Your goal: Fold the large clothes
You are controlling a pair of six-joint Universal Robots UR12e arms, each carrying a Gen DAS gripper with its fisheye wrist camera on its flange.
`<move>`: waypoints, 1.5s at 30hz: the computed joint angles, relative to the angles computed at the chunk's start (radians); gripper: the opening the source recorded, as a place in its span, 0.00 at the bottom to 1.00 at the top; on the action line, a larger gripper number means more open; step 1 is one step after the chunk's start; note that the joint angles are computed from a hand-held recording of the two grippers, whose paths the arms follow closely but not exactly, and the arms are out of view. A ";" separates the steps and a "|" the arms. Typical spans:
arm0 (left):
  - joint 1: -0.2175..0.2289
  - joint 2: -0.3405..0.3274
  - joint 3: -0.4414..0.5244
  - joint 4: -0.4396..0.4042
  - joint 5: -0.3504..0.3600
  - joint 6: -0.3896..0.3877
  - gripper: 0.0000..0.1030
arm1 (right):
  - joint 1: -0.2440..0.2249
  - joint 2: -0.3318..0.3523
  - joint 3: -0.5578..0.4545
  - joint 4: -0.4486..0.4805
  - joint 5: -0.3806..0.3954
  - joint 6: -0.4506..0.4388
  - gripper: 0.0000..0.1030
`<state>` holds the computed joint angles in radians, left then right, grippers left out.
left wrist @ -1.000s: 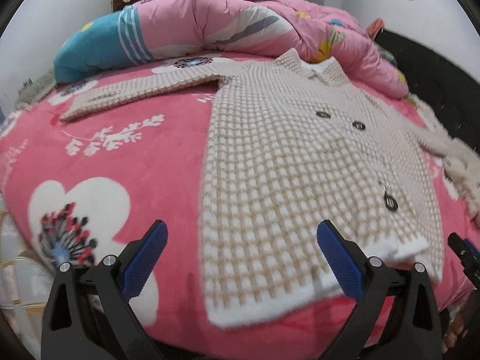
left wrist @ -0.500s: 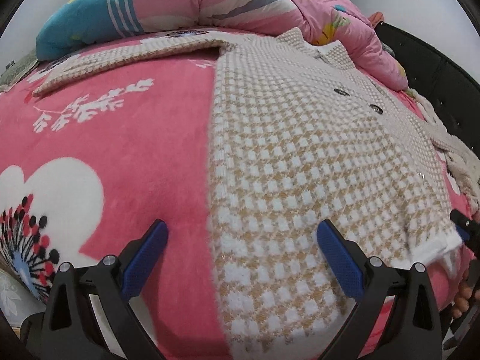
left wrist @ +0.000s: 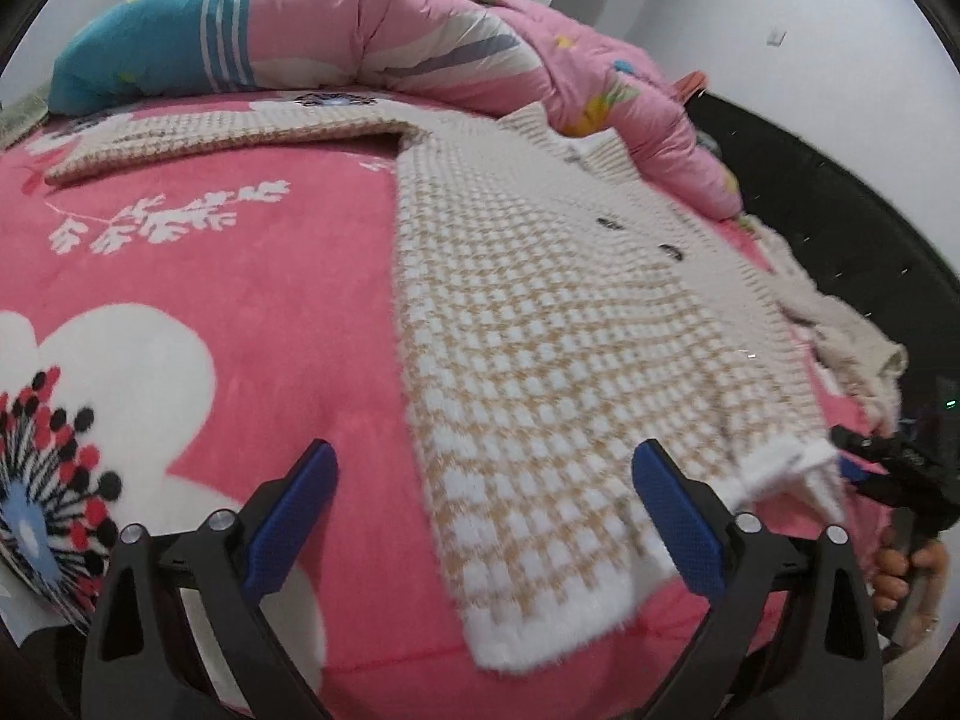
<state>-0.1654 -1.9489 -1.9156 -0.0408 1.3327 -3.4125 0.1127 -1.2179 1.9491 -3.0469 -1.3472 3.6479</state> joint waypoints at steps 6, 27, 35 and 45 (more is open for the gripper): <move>0.023 -0.023 0.028 -0.013 -0.082 -0.070 0.58 | -0.032 0.044 -0.040 -0.015 0.086 0.014 0.54; -0.021 0.005 0.081 -0.184 0.080 0.001 0.09 | -0.035 -0.014 -0.029 -0.021 0.137 -0.034 0.06; -0.047 0.139 0.007 -0.111 0.169 0.117 0.07 | -0.052 -0.144 0.044 -0.102 0.128 -0.101 0.05; -0.050 0.322 -0.151 -0.237 0.100 0.111 0.07 | -0.054 -0.309 0.231 -0.053 0.140 -0.124 0.05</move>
